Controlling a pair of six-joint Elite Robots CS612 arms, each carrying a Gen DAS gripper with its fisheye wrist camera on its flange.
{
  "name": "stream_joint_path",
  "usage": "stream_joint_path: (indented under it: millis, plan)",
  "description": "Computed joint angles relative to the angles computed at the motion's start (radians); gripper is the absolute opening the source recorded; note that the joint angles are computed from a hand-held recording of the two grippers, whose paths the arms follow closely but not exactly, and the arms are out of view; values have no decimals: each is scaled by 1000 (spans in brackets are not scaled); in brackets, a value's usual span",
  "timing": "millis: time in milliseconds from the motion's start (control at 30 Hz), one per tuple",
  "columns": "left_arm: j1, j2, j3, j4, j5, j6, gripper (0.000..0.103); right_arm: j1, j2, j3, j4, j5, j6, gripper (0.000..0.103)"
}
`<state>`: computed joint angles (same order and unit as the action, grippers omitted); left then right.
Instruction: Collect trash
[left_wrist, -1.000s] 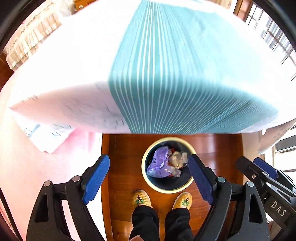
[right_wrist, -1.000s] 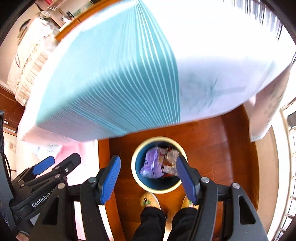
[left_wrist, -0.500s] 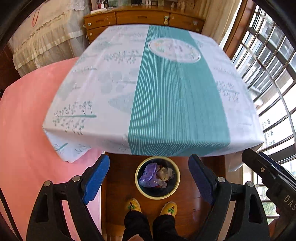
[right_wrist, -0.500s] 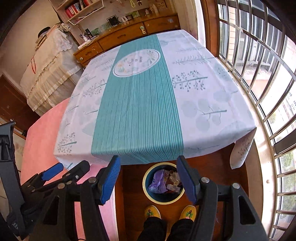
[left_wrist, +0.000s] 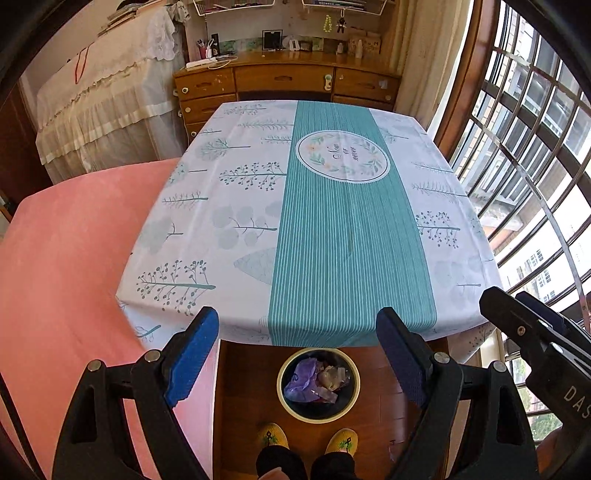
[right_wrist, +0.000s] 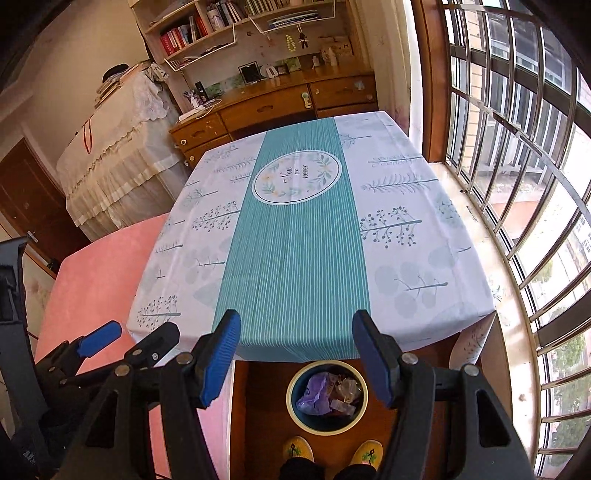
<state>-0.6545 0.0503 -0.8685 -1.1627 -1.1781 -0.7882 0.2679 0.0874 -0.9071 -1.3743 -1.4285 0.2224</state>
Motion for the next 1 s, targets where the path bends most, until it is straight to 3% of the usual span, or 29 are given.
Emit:
stream_joint_path:
  millis: [1000]
  plan:
    - [-7,-14,27,-26,12,15,86,-5,-5,12,24,14,-5,63]
